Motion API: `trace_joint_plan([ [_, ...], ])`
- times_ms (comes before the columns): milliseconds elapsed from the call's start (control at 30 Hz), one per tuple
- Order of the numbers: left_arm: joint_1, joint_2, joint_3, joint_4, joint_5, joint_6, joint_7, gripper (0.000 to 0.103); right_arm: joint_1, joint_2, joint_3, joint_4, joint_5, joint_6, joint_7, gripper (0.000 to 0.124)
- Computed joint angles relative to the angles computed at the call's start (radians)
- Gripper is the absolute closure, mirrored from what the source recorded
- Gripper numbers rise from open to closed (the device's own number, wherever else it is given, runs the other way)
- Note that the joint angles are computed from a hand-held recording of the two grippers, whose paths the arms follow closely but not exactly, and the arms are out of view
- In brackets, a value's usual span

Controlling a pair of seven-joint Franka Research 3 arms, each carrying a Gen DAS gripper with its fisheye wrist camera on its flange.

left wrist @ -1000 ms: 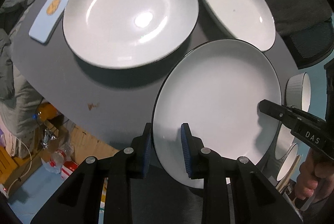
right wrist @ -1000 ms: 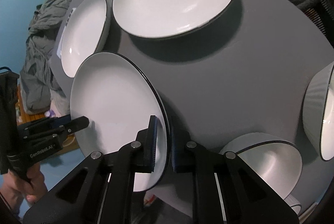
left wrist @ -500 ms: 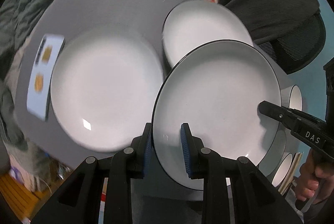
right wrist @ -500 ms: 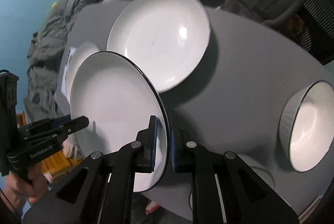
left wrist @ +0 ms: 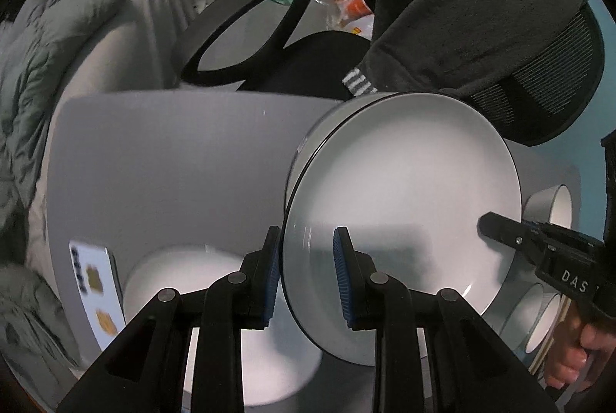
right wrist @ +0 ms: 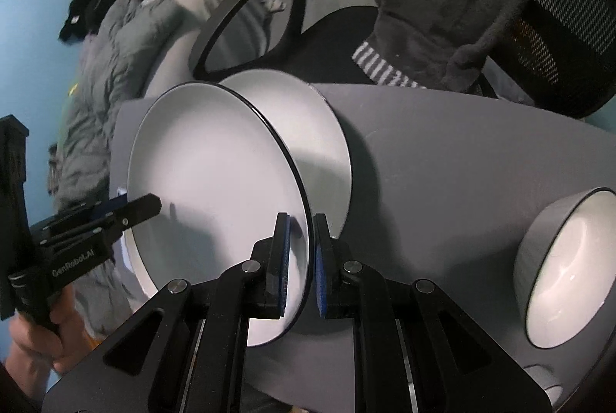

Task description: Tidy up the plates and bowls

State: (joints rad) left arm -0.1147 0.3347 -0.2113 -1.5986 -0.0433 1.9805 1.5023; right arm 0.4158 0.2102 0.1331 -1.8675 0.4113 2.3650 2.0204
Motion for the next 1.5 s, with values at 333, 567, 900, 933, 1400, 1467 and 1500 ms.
trace_joint_plan([
  [333, 0.006, 0.124, -0.006, 0.144, 0.025, -0.074, 0.096, 0.077, 0.015, 0.083, -0.01, 0.068, -0.02, -0.011, 0.148, 0.112],
  [567, 0.011, 0.159, -0.015, 0.18, -0.002, -0.096, 0.142, 0.077, 0.028, 0.088, -0.023, 0.077, -0.076, -0.025, 0.251, 0.11],
  [900, 0.019, 0.15, -0.019, 0.165, -0.017, -0.077, 0.21, 0.077, 0.036, 0.091, -0.024, 0.098, -0.122, -0.047, 0.338, 0.095],
  [933, 0.02, 0.149, -0.019, 0.164, -0.018, -0.078, 0.216, 0.077, 0.038, 0.091, -0.024, 0.098, -0.128, -0.047, 0.345, 0.093],
  [1400, 0.035, 0.127, -0.022, 0.146, -0.059, -0.071, 0.278, 0.071, 0.059, 0.085, -0.033, 0.11, -0.19, -0.057, 0.481, 0.081],
  [1467, 0.035, 0.128, -0.021, 0.148, -0.063, -0.074, 0.277, 0.069, 0.063, 0.084, -0.034, 0.113, -0.203, -0.063, 0.501, 0.081],
  [1500, 0.034, 0.129, -0.02, 0.149, -0.064, -0.075, 0.275, 0.067, 0.064, 0.082, -0.035, 0.112, -0.21, -0.064, 0.509, 0.08],
])
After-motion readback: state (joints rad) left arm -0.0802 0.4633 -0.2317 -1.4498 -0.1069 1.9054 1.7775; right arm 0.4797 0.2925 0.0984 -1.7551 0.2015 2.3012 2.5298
